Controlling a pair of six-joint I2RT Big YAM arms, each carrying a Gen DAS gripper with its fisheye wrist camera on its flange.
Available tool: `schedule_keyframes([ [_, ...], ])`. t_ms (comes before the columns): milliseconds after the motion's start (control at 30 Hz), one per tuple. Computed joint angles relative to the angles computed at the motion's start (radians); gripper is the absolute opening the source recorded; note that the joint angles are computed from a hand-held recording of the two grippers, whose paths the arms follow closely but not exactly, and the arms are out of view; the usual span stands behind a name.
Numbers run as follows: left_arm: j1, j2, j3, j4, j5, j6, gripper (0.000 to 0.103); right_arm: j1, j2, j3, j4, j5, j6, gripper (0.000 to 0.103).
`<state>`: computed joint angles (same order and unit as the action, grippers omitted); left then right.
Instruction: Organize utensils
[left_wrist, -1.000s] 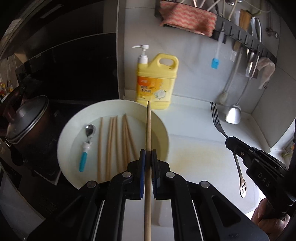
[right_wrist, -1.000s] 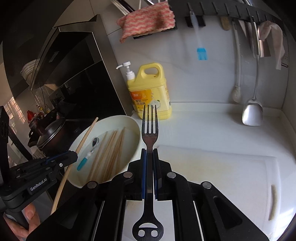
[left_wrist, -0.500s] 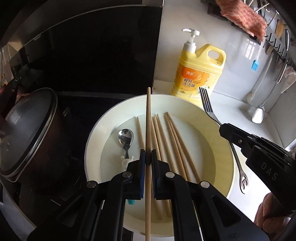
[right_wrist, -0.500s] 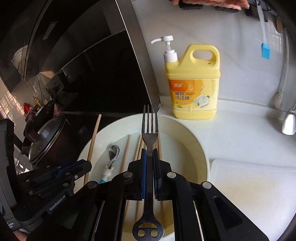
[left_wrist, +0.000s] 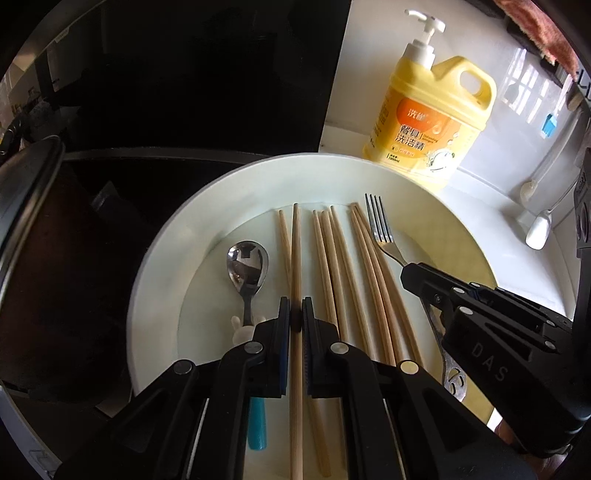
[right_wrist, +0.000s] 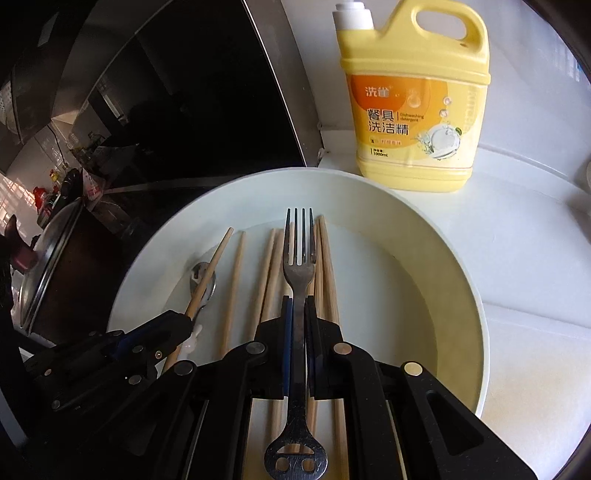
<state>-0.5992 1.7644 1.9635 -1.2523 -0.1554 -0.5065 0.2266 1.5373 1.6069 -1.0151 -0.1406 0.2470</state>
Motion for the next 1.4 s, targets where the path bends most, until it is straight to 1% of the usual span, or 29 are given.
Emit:
schedule_keyframes([
  [167, 0.0, 0.036, 0.03, -0.023, -0.001, -0.004, 0.007, -0.011, 0.032, 0.023, -0.042, -0.013, -0.002, 0.007],
  [300, 0.001, 0.055, 0.045, -0.045, 0.002, -0.012, 0.007, -0.016, 0.044, 0.032, -0.056, -0.017, -0.008, 0.007],
  [500, 0.001, 0.056, 0.046, -0.06, -0.008, -0.033, 0.008, -0.019, 0.043, 0.035, -0.074, -0.015, -0.02, 0.007],
  [567, 0.002, 0.052, 0.043, -0.071, -0.012, -0.041, 0.013, -0.022, 0.036, 0.03, -0.07, -0.017, -0.019, 0.008],
  [600, 0.0, 0.049, 0.044, -0.081, -0.025, -0.045, 0.024, -0.024, 0.031, 0.028, -0.069, -0.017, -0.023, 0.011],
  [633, -0.002, 0.047, 0.046, -0.094, -0.042, -0.054, 0.047, -0.024, 0.027, 0.03, -0.07, -0.009, -0.028, 0.014],
  [667, -0.003, 0.038, 0.04, -0.097, -0.058, -0.066, 0.059, -0.025, 0.021, 0.029, -0.071, -0.003, -0.035, 0.015],
  [700, -0.005, 0.023, 0.025, -0.088, -0.075, -0.08, 0.074, -0.026, 0.014, 0.029, -0.073, 0.001, -0.041, 0.018],
  [767, -0.007, -0.001, 0.004, -0.082, -0.102, -0.095, 0.076, -0.032, -0.002, 0.024, -0.07, 0.003, -0.046, 0.027],
  [800, -0.007, -0.003, 0.008, -0.097, -0.102, -0.097, 0.077, -0.035, -0.014, 0.019, -0.067, 0.004, -0.046, 0.033],
  [833, -0.006, -0.001, 0.016, -0.116, -0.102, -0.101, 0.079, -0.037, -0.025, 0.012, -0.065, 0.006, -0.048, 0.035],
  [900, -0.006, -0.008, 0.016, -0.132, -0.103, -0.112, 0.08, -0.04, -0.039, 0.007, -0.07, 0.006, -0.053, 0.037],
  [933, -0.005, -0.012, 0.017, -0.139, -0.106, -0.118, 0.082, -0.04, -0.047, 0.004, -0.076, 0.006, -0.058, 0.04],
  [1000, -0.006, -0.02, 0.016, -0.152, -0.108, -0.133, 0.085, -0.041, -0.059, 0.0, -0.084, 0.009, -0.066, 0.043],
  [1267, -0.023, -0.038, 0.038, -0.199, -0.109, -0.163, 0.089, -0.037, -0.111, -0.016, -0.115, 0.011, -0.089, 0.055],
  [1400, -0.035, -0.045, 0.05, -0.214, -0.132, -0.174, 0.095, -0.035, -0.128, -0.023, -0.131, 0.012, -0.087, 0.059],
])
